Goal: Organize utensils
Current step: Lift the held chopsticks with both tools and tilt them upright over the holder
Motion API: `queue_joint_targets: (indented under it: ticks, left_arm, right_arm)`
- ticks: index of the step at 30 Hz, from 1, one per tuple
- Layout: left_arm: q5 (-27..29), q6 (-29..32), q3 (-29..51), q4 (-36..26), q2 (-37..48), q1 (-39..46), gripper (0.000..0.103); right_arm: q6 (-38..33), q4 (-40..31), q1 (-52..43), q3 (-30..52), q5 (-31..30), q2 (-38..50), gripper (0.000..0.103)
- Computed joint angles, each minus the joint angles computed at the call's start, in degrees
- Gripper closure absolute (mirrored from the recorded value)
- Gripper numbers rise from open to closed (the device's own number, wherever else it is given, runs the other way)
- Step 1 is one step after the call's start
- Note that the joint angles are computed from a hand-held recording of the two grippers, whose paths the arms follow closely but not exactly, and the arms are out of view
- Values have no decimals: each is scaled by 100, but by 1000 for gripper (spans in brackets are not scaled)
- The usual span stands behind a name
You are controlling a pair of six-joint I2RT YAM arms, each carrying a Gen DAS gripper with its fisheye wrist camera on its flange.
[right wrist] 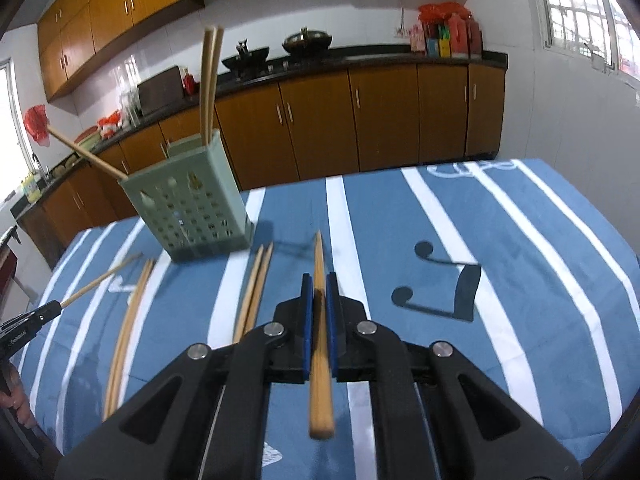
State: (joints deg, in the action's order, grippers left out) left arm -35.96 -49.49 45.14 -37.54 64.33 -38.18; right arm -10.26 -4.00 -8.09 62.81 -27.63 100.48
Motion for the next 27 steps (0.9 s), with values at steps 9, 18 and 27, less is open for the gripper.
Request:
queue_joint_targets:
  ticks: [9, 18, 27]
  left_arm:
    - [-602, 150, 519, -287, -123, -272, 96]
    - [-835, 438, 872, -277, -85, -321, 96]
    - [-918, 1167, 1614, -211, -158, -598, 96]
  right_arm:
    - [164, 155, -134, 10, -248, -289, 95]
    - [251, 342, -168, 14, -367, -486, 95]
    - [526, -259, -329, 856, -1381, -820, 95]
